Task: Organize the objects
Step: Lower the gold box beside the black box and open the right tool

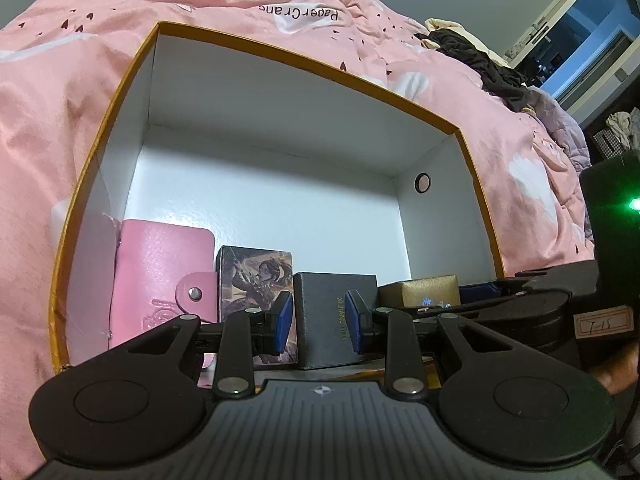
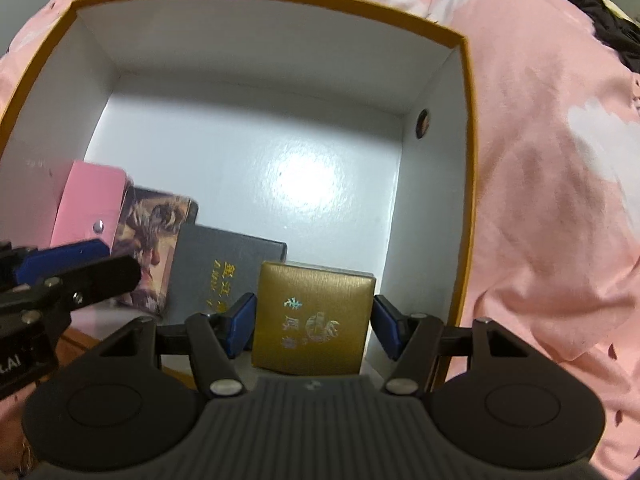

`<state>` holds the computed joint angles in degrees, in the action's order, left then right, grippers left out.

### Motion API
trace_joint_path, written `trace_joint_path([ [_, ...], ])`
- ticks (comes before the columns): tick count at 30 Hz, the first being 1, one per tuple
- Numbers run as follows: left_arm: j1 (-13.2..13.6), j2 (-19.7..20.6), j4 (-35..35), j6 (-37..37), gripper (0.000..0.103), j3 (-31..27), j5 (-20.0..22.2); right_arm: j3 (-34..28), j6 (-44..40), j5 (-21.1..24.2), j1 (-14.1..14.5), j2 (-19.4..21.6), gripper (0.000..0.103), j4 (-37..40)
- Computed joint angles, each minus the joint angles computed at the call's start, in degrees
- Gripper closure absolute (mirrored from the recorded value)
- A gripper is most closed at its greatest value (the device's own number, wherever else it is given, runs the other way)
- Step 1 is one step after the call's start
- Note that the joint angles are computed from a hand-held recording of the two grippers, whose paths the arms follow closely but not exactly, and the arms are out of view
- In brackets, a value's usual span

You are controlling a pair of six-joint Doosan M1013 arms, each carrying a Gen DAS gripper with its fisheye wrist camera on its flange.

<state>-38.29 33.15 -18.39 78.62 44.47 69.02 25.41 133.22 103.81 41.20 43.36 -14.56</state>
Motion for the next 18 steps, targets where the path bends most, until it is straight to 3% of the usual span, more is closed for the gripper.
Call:
trace_joint_path([
  [12,-0.2,-0.1,0.3,-1.1,0.071,0.4,0.3,-1.6,-6.5,1.9,0.5,0.5,0.039,-2.7],
  [16,-0.4,0.2,1.4,-1.5,0.071,0.1,0.7,1.2,-8.7,-1.2,0.3,-1.4,0.042,-2.4],
  [18,-0.5,0.3,1.7,-1.7,0.071,-0.2,0.9,2.8,-10.0,-3.1,0.5,-2.2,0.05,-3.5],
])
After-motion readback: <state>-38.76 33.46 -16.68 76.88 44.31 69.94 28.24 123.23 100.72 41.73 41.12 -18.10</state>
